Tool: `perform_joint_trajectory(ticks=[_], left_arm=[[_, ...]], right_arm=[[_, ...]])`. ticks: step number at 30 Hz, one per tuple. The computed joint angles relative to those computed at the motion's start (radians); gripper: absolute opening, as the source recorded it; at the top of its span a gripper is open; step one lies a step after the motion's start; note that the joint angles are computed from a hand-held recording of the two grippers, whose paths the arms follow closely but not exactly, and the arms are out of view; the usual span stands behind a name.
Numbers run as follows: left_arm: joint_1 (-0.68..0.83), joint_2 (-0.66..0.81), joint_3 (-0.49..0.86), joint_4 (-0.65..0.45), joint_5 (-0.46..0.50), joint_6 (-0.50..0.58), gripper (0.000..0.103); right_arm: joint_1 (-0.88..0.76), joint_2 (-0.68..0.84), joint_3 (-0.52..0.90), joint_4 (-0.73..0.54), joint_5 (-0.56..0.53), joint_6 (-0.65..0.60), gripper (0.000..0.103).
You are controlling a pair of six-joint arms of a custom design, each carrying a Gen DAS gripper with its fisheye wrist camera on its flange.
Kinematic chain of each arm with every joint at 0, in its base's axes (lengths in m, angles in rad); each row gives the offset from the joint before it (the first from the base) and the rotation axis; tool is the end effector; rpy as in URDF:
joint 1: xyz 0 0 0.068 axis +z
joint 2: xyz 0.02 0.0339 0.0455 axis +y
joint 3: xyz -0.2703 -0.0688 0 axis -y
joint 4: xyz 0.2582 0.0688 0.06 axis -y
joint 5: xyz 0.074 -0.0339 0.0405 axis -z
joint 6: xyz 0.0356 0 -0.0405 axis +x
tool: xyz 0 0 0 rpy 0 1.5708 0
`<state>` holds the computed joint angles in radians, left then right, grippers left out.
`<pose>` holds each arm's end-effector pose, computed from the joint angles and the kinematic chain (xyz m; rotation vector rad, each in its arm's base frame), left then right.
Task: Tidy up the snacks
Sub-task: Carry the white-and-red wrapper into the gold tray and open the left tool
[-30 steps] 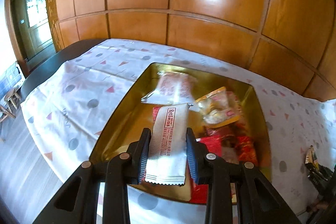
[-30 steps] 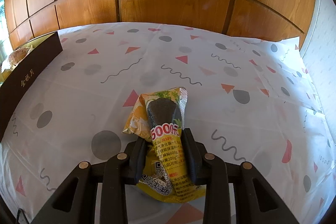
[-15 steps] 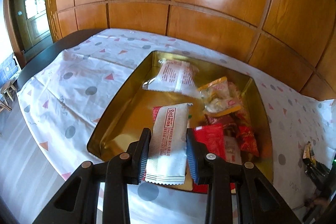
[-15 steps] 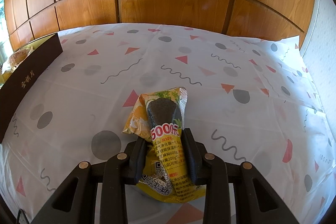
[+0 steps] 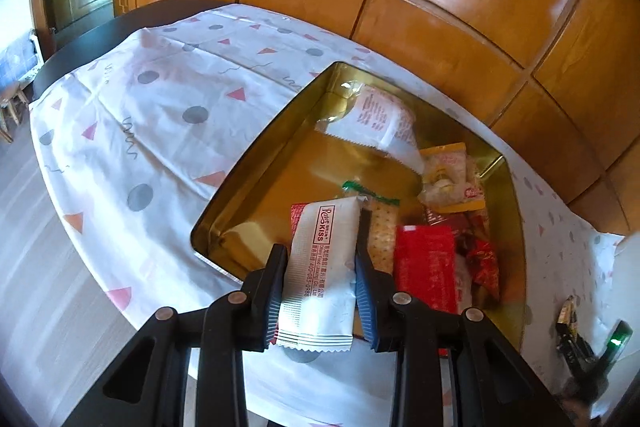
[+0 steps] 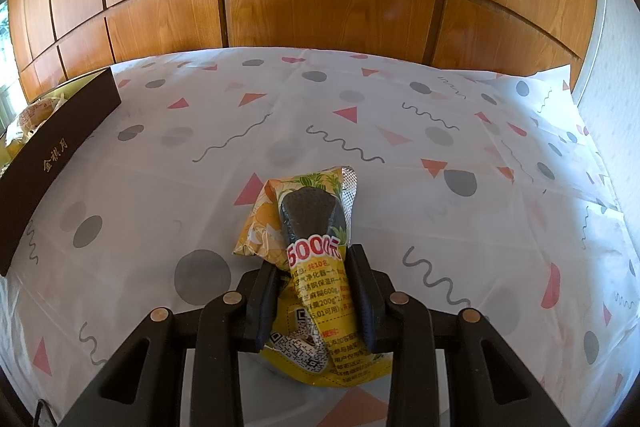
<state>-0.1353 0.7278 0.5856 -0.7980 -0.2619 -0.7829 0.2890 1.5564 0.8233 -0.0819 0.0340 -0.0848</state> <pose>0.1461 -0.0106 0.2286 -0.8845 2.3028 -0.0653 0.3102 0.0910 0.1758 -0.4275 2.3473 0.0562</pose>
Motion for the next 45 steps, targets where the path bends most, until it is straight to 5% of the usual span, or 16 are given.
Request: perform_joint_trajectory(ticks=[8,18,32,36,45], left_arm=[[0.005,0.169,0.058,0.149,0.108,0.074,0.033],[0.046,0.448,0.167,0.286,0.1,0.178,0.035],[-0.201,0.37,0.09,0.17,-0.178,0.05,0.036],[-0.281,0.355,0.096,0.141,-0.274,0.011,0.047],[-0.368,0.327,0.104,0.11,-0.32,-0.026,0.054]], right_arm=[[0.0,0.0,0.0,0.0,0.0,0.0,0.033],[-0.001,0.001,0.0,0.001,-0.001,0.0,0.034],[0.008,0.007,0.006,0.002,0.009,0.008,0.034],[0.007,0.006,0.003,0.004,0.012,0.009,0.034],[0.025,0.007,0.004,0.0,0.048,0.016,0.034]])
